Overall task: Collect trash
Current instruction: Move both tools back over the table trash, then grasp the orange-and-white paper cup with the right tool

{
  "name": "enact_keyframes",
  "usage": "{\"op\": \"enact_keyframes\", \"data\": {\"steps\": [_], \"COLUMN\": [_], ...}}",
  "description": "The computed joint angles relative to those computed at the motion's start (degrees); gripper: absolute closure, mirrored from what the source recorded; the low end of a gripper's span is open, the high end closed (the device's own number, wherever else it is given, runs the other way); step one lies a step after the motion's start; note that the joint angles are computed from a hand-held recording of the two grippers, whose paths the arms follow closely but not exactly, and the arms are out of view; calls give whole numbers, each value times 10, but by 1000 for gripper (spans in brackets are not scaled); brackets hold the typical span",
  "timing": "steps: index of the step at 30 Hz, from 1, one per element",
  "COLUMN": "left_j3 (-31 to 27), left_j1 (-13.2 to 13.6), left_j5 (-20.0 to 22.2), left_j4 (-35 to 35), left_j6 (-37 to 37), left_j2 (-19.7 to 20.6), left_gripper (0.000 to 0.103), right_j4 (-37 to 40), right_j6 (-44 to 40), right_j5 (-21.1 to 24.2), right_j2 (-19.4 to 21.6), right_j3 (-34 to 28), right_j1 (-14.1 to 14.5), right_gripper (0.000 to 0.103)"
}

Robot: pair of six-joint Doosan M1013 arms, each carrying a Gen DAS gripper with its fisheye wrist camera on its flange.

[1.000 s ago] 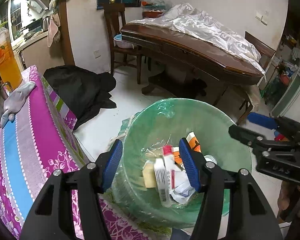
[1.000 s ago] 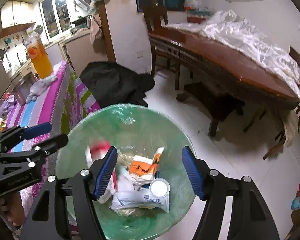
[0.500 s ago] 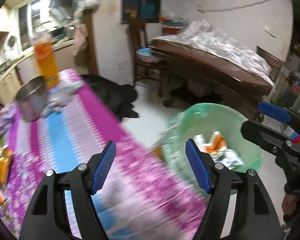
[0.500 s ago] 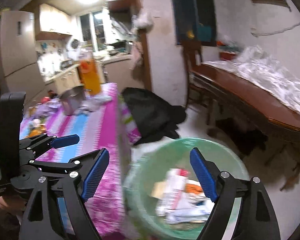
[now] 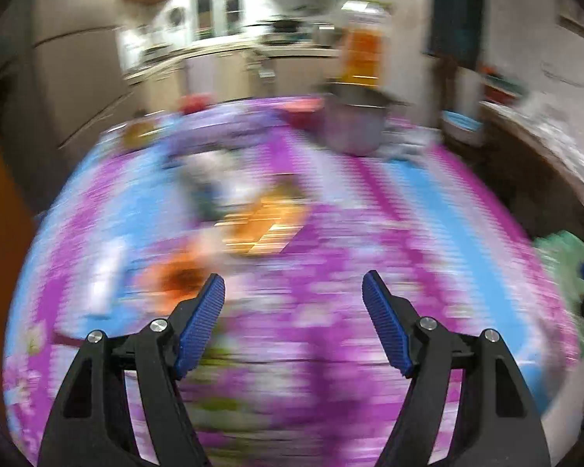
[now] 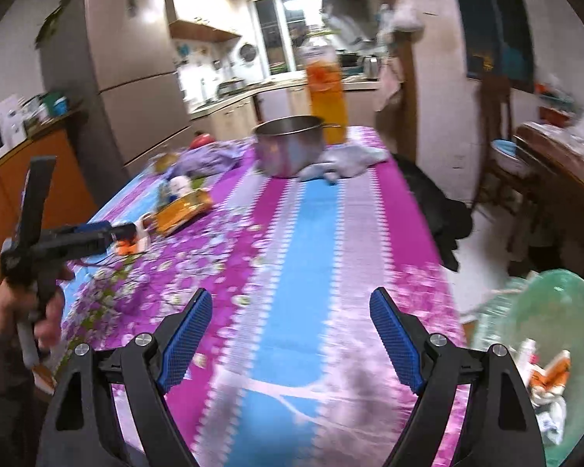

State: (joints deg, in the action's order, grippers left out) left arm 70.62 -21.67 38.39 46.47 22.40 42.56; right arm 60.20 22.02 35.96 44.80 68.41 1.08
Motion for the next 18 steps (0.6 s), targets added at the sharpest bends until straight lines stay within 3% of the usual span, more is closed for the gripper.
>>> {"op": "enact_keyframes", "data": {"steps": [5, 10, 15, 18], "left_j3": [52, 58, 59, 59], "left_j1": [49, 80, 90, 93], "left_j5": [42, 41, 11, -2], "left_j4": [19, -33, -65, -78], "left_j6": [-76, -34, 22, 42], "left_j2": [-26, -23, -17, -15], "left_gripper": [33, 33, 32, 35], "right_j4": [-28, -55, -79, -94], "right_j6": [23, 76, 90, 116], "right_j5": [40, 102, 170, 206], "right_j2": [19, 53, 94, 126], "right_j3": [-33, -92, -164, -221], "right_j1": [23, 49, 83, 102], "right_gripper": [20, 21, 47, 55]}}
